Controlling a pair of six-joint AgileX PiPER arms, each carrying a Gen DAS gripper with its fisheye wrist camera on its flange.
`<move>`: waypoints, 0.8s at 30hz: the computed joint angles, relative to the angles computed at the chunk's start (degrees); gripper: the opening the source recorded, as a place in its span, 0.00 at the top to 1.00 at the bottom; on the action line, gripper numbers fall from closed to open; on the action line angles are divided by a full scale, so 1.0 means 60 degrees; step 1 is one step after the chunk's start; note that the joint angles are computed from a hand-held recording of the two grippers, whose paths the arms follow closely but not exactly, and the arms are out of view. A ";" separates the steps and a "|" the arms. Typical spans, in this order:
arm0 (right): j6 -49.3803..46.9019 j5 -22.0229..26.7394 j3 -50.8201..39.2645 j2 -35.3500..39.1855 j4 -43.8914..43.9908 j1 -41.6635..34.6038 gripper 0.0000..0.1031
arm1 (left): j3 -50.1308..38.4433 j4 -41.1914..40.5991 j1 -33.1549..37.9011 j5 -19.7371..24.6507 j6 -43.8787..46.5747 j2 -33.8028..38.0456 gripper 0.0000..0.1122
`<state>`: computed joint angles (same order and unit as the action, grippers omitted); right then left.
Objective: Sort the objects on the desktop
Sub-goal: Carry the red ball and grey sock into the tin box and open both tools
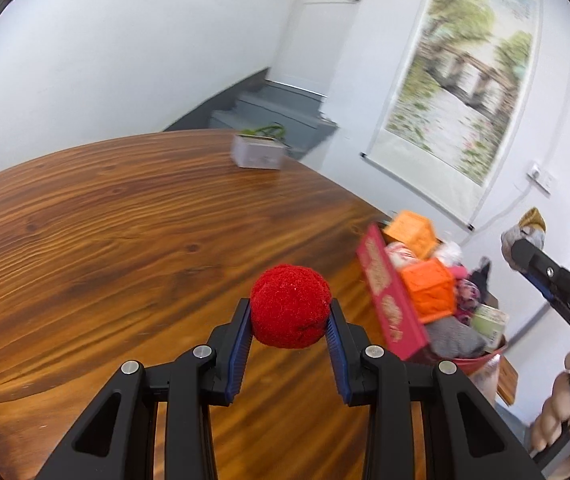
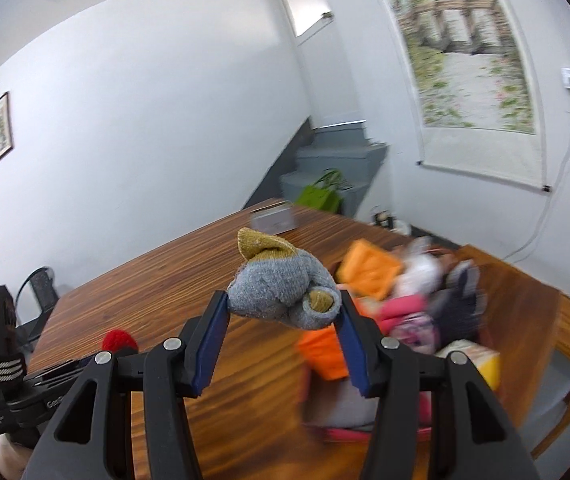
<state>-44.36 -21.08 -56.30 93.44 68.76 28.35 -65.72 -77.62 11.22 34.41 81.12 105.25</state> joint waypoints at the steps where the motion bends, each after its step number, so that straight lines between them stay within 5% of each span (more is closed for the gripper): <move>1: 0.0002 0.0030 0.0124 -0.0129 -0.0002 -0.0183 0.45 | -0.0043 0.0066 -0.0193 0.0002 -0.0087 0.0010 0.67; 15: -0.0494 0.1590 0.0025 -0.0150 -0.0076 -0.2595 0.45 | -0.1356 0.1306 -0.2675 0.0696 -0.1508 0.0710 0.67; 24: -0.0229 0.1591 0.0247 -0.0386 -0.0410 -0.2917 0.45 | -0.2721 0.2114 -0.3981 0.1123 -0.2089 0.1778 0.67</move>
<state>-45.73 -11.53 -54.82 91.12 66.30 10.84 -82.05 -64.94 -12.66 41.15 68.58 115.92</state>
